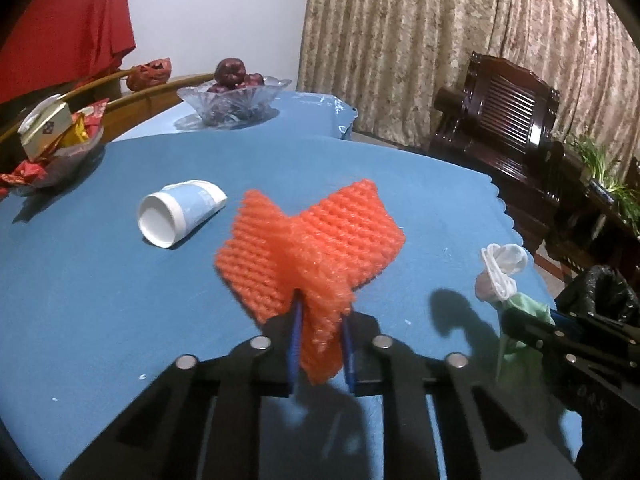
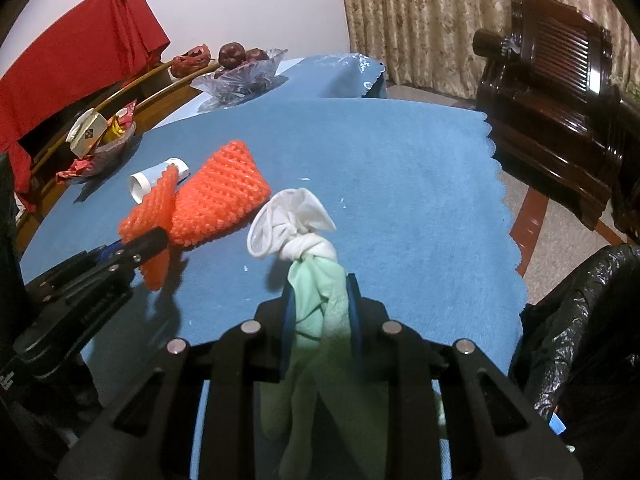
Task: Collect trash
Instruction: 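Grasp the orange foam net with the left tool while the right tool holds the glove, then lift the orange net and glove and move both tools over the black bin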
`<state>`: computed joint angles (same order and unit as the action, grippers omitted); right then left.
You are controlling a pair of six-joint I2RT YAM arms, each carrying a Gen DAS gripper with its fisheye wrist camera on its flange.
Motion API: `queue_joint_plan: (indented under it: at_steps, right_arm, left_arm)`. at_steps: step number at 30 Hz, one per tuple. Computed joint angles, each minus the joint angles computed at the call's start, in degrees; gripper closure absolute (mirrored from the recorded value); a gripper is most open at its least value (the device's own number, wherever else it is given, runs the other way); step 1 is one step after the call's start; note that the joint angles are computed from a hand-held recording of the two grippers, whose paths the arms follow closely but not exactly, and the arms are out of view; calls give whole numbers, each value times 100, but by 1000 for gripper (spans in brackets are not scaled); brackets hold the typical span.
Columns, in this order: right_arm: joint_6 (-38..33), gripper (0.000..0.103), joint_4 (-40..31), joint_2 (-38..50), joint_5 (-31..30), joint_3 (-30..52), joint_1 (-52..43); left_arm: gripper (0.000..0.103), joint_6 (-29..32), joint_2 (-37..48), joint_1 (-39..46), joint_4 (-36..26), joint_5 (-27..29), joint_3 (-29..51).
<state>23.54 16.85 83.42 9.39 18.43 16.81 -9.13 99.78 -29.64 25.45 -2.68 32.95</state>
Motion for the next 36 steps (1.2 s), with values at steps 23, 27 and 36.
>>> queue_joint_plan:
  at_steps: [23, 27, 36]
  right_arm:
    - [812, 80, -2352, -2604, 907, -53, 1176]
    - [955, 80, -3078, -3341, 1129, -44, 1384]
    - [1517, 80, -5031, -4965, 1981, 197, 2082]
  left_arm:
    - [93, -60, -2735, -212, -1325, -278, -965]
    - [92, -121, -3234, -437, -1715, -369, -1001]
    - [93, -388, -4207, -1296, -2522, -823, -961]
